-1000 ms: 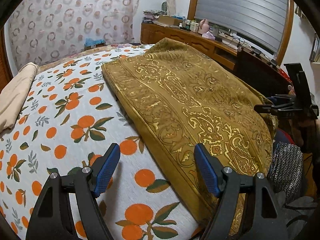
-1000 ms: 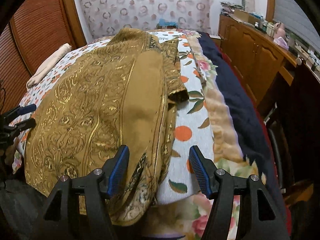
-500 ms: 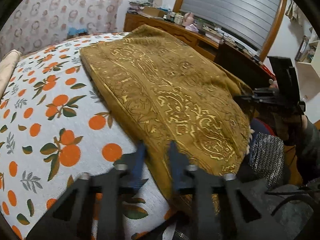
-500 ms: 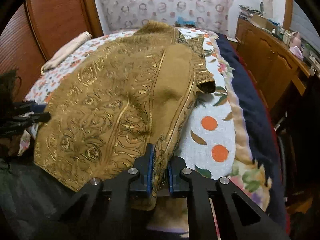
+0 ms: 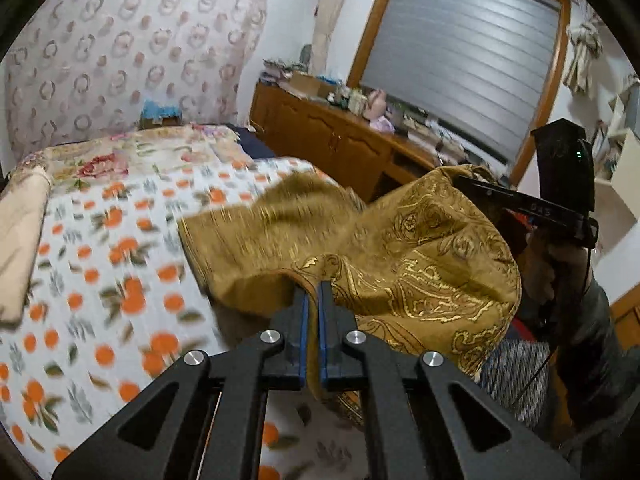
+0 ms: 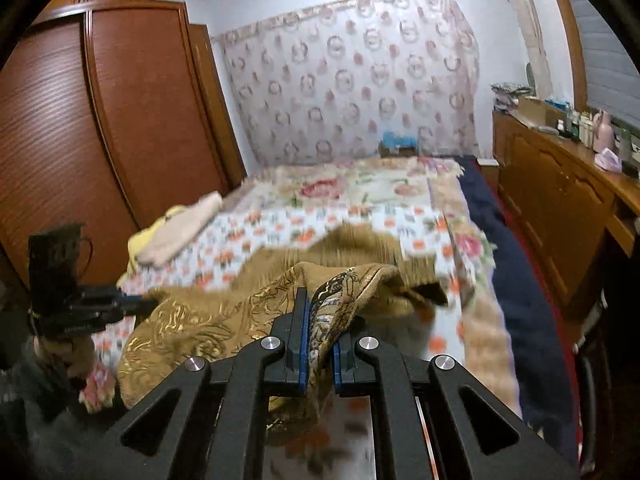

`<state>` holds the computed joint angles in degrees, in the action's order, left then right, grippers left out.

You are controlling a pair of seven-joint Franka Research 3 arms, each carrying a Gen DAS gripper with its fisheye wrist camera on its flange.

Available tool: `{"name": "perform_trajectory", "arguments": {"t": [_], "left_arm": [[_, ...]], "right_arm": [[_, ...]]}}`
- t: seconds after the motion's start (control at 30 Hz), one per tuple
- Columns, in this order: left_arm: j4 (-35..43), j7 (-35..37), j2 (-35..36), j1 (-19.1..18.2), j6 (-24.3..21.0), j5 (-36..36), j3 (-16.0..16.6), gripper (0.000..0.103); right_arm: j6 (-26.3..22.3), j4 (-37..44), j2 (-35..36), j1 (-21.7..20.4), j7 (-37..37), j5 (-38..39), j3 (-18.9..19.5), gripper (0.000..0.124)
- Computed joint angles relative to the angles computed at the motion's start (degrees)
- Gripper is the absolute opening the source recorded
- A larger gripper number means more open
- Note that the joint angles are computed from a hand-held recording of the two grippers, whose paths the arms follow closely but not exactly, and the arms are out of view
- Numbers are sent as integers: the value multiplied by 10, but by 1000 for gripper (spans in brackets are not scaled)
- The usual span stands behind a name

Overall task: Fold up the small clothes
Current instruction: 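Grasp the shirt end with the left gripper while the right gripper grasps and lifts it, then fold the held end over the shirt and open both grippers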

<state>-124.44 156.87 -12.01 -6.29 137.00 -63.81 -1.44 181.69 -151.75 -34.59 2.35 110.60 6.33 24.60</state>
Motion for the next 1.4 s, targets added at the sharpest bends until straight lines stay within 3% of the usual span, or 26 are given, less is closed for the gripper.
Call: {"name": "perform_trajectory", "arguments": {"t": [0.07, 0.17, 0.27, 0.4, 0.5, 0.57, 0.6, 0.7, 0.73, 0.8, 1.0, 1.13, 1.27, 1.4], "left_arm": [[32, -11, 24, 1, 6, 0, -2, 5], [68, -19, 59, 5, 43, 5, -17, 5], [106, -35, 99, 13, 61, 16, -30, 5], [137, -62, 138, 28, 81, 54, -49, 8], [151, -84, 155, 41, 86, 83, -59, 18], [148, -83, 156, 47, 110, 82, -66, 42], [149, -72, 156, 53, 112, 70, -67, 43], [153, -68, 160, 63, 100, 77, -68, 61], [151, -63, 159, 65, 101, 79, -69, 70], [141, -54, 155, 68, 101, 85, -68, 77], [116, -56, 152, 72, 95, 122, -65, 77], [119, -65, 164, 70, 85, 151, -69, 77], [142, -70, 185, 69, 83, 166, -79, 77], [179, -77, 212, 69, 100, 176, -96, 77]], "right_arm": [[3, 31, 32, -13, -5, -4, -3, 8], [-9, 85, 82, -76, 4, -26, 30, 8], [-35, 140, 133, -177, 56, -75, 104, 8], [-73, 208, 205, -270, 127, -159, 181, 8], [-107, 253, 251, -325, 193, -251, 232, 12], [-146, 295, 287, -341, 227, -312, 242, 22], [-156, 304, 295, -346, 254, -346, 246, 26], [-155, 315, 305, -326, 228, -322, 214, 42], [-154, 311, 296, -326, 241, -338, 207, 43], [-140, 305, 282, -321, 266, -367, 195, 44], [-103, 222, 210, -237, 204, -343, 106, 44], [-122, 182, 185, -165, 167, -340, 44, 44], [-151, 186, 201, -92, 118, -326, -12, 44], [-135, 222, 244, -52, 99, -317, -54, 44]]}}
